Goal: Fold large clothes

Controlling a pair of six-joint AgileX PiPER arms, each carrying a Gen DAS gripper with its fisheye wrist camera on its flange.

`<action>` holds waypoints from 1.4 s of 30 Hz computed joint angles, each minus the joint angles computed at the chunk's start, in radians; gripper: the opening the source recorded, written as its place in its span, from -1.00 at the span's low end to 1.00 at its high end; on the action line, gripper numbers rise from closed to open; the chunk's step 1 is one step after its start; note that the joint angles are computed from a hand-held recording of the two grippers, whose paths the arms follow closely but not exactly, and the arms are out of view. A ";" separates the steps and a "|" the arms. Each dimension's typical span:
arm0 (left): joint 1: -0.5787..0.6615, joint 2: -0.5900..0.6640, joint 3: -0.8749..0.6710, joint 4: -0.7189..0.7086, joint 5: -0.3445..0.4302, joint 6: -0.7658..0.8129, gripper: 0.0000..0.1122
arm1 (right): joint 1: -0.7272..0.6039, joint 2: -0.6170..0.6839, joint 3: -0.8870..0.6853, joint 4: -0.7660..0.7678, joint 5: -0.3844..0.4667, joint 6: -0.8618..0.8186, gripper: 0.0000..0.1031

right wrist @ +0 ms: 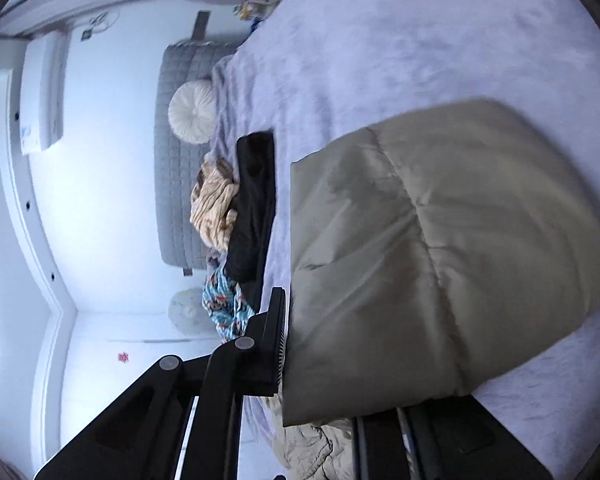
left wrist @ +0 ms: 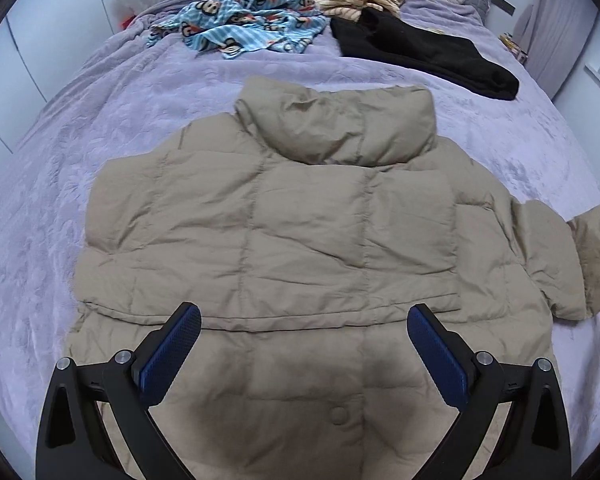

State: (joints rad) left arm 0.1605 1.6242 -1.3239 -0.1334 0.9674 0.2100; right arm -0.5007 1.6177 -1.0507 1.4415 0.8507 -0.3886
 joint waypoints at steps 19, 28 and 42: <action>0.330 0.165 -0.166 -0.121 -0.010 0.251 0.84 | 1.007 0.715 -1.232 -1.117 0.179 0.782 -0.77; 0.307 0.215 -0.164 -0.135 -0.012 0.268 0.84 | 0.991 0.703 -0.986 -1.002 0.050 0.818 -0.75; 0.311 0.312 -0.321 -0.282 0.077 0.328 0.84 | 0.933 0.342 -0.577 -1.046 -0.183 0.971 0.27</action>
State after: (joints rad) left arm 0.4719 1.9358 -1.6447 -0.4153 1.0446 0.5378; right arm 0.4325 1.9599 -1.6281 0.3956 0.6677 0.5822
